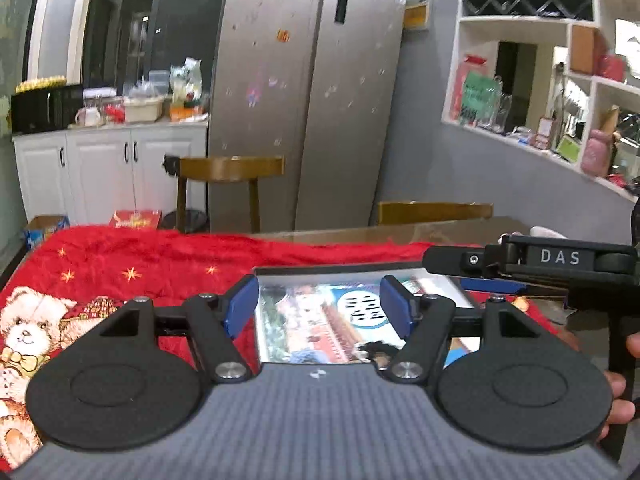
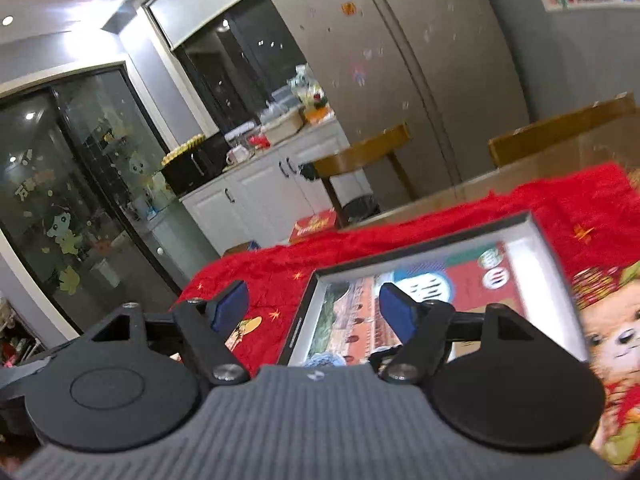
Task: Organize objects
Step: 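Move both tools back from the box toward the remaining items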
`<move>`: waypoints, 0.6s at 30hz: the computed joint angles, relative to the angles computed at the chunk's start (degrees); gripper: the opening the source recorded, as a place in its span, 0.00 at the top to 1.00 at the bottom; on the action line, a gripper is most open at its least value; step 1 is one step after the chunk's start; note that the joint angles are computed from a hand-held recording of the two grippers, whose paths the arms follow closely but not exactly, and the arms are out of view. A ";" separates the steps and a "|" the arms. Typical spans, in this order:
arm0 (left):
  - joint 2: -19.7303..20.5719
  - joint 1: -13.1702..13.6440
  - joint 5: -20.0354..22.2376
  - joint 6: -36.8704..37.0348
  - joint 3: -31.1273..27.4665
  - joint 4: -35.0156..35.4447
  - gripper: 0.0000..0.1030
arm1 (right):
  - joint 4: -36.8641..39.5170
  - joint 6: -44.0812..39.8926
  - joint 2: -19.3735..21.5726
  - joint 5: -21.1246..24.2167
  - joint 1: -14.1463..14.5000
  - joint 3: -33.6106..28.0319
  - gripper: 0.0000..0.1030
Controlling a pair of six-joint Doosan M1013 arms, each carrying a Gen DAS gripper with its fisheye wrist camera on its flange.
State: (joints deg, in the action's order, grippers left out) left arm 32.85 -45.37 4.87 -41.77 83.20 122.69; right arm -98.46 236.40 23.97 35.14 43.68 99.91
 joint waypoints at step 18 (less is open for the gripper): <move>-5.89 -6.10 7.86 -11.14 11.92 0.79 0.30 | -5.41 7.86 -0.10 20.01 6.95 8.90 0.03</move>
State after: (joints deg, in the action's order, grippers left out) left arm 26.96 -51.47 12.73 -52.91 95.12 123.48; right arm -103.87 244.25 23.87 55.15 50.63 108.81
